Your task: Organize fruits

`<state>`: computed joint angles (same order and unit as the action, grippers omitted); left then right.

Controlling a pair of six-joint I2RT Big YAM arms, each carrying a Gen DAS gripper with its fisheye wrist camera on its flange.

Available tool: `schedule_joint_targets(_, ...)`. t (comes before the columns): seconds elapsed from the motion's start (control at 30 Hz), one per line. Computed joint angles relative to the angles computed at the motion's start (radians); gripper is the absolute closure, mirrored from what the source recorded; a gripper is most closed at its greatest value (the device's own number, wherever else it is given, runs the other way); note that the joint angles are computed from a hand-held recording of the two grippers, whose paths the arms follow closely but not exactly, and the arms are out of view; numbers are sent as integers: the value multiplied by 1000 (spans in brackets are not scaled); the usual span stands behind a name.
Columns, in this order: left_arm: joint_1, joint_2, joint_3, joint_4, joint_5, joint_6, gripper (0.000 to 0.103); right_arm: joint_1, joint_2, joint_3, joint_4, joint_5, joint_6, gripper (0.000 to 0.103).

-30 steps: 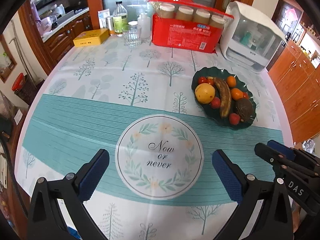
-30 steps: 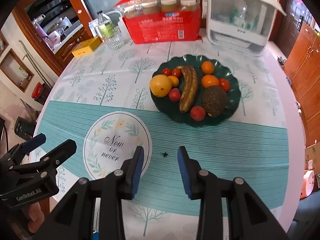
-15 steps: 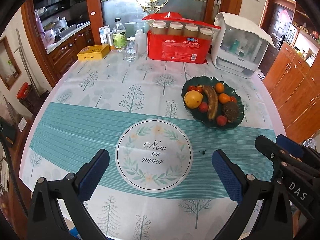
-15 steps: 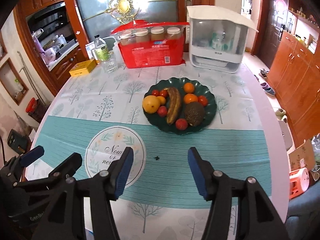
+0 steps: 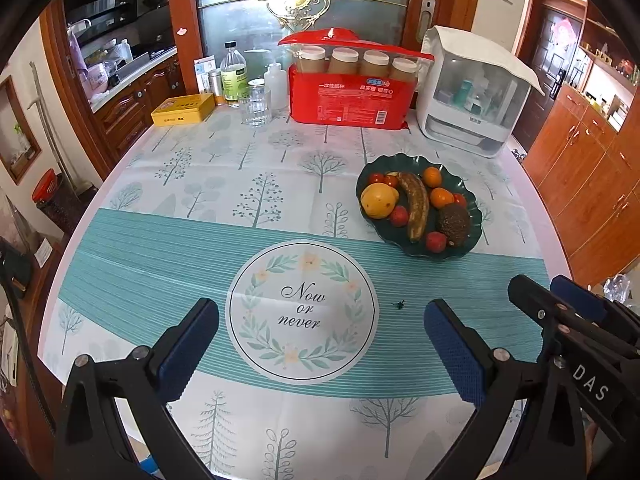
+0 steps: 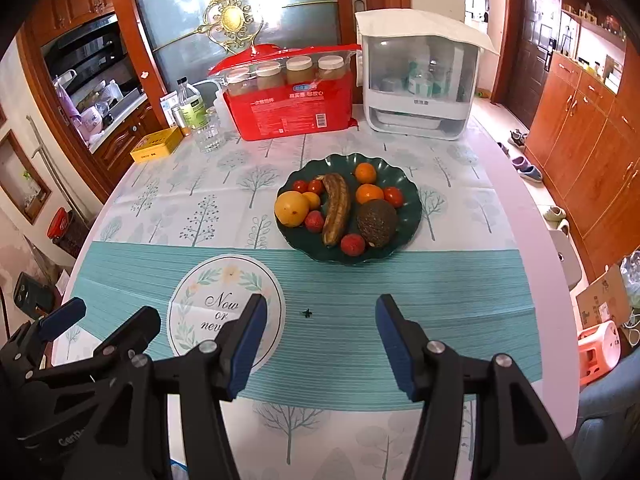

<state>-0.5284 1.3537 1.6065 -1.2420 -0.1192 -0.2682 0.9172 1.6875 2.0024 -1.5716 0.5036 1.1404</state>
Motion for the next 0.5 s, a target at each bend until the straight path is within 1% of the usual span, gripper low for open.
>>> schedule_joint_targets(0.33, -10, 7, -3, -1, 13, -4, 1, 3, -12, -21, -7, 8, 22, 46)
schedule_joint_targets(0.5, -16, 6, -4, 1, 6, -5, 1, 2, -17, -29, -5, 10, 24, 46)
